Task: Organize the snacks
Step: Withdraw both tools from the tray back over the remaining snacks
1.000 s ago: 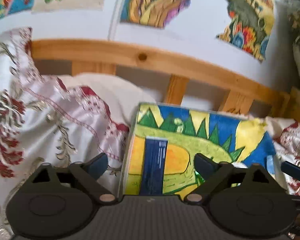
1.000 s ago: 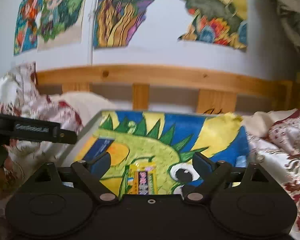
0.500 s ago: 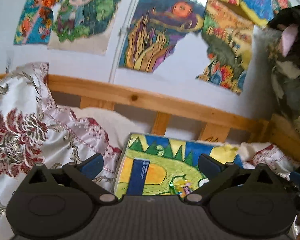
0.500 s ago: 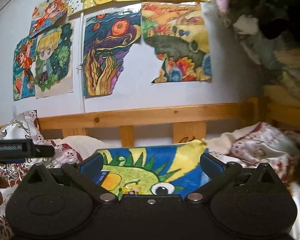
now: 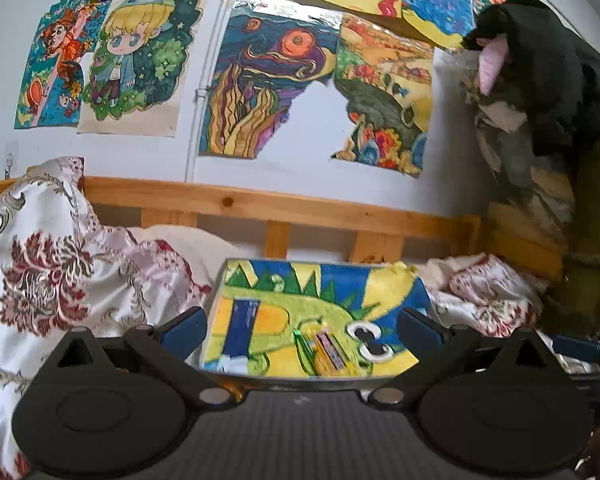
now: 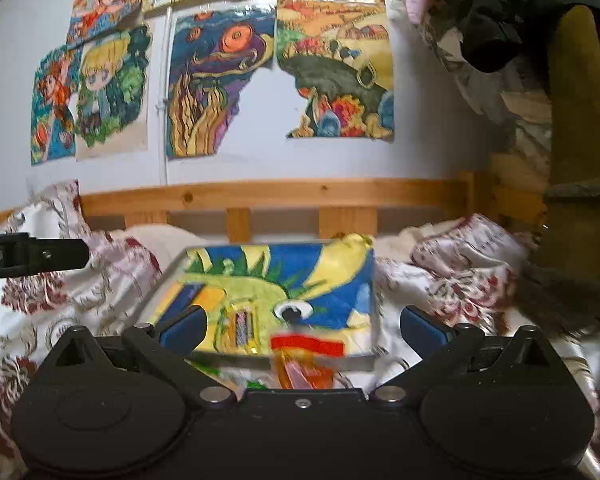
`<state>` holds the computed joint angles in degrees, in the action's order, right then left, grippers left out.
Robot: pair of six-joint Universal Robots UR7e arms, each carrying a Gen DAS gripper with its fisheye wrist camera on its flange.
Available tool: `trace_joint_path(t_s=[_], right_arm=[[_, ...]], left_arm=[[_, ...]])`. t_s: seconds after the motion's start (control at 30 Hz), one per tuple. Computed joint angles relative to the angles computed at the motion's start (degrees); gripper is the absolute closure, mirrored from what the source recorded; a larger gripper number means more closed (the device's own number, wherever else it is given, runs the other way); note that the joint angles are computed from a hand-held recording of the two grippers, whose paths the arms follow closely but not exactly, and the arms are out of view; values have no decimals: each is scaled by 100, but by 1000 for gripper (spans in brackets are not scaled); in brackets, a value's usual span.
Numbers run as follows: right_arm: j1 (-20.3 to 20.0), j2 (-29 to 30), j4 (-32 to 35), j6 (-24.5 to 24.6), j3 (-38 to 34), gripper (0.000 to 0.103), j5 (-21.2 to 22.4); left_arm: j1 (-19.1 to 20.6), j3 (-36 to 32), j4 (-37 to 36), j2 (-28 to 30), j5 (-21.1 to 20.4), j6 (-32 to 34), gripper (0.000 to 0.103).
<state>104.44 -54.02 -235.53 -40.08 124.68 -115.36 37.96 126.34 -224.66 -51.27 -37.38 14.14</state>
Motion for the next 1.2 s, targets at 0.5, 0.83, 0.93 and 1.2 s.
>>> trace_joint_path(t_s=[0.5, 0.83, 0.93, 1.2], right_arm=[[117, -132, -8, -103, 445, 1, -894], [100, -64, 551, 116, 471, 1, -1354], [73, -49, 514, 113, 495, 1, -1315], [-158, -354, 1009, 762, 673, 1, -776]], left_arm=[[-310, 819, 1686, -98, 626, -1545, 0], [-331, 877, 2581, -48, 865, -2294, 0], [-306, 917, 2801, -121, 894, -2654, 0], [-314, 970, 3057, -175, 1071, -3008, 0]])
